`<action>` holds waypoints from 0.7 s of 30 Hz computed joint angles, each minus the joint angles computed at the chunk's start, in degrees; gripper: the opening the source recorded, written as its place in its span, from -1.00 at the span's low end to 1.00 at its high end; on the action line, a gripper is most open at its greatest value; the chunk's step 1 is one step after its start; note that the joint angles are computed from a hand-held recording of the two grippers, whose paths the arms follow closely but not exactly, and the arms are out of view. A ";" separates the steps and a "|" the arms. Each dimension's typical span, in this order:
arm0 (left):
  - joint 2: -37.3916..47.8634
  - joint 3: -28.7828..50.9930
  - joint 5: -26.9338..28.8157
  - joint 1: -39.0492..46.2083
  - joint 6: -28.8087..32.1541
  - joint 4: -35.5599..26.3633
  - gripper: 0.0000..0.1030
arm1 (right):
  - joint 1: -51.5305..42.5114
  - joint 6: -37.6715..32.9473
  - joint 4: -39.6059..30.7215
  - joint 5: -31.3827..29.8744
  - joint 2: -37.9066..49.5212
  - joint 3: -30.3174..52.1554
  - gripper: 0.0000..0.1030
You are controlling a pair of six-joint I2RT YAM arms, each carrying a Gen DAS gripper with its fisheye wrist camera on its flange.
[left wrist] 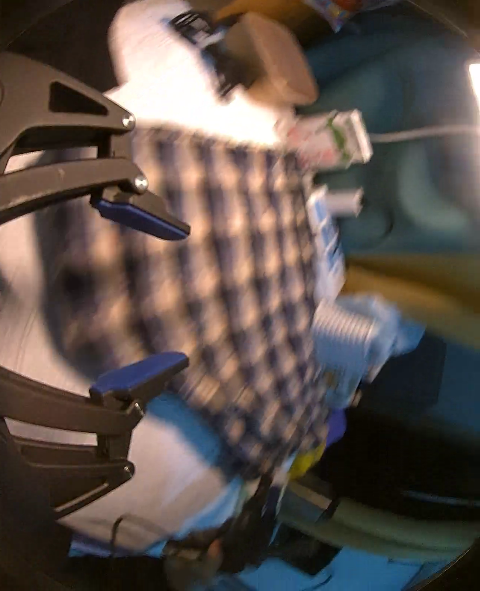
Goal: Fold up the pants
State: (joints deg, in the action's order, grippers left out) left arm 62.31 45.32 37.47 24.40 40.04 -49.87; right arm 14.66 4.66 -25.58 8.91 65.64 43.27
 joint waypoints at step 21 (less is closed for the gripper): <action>-11.87 -18.20 -22.42 -20.46 -17.86 18.45 0.25 | -4.91 1.63 4.80 -13.28 0.62 -6.71 -0.09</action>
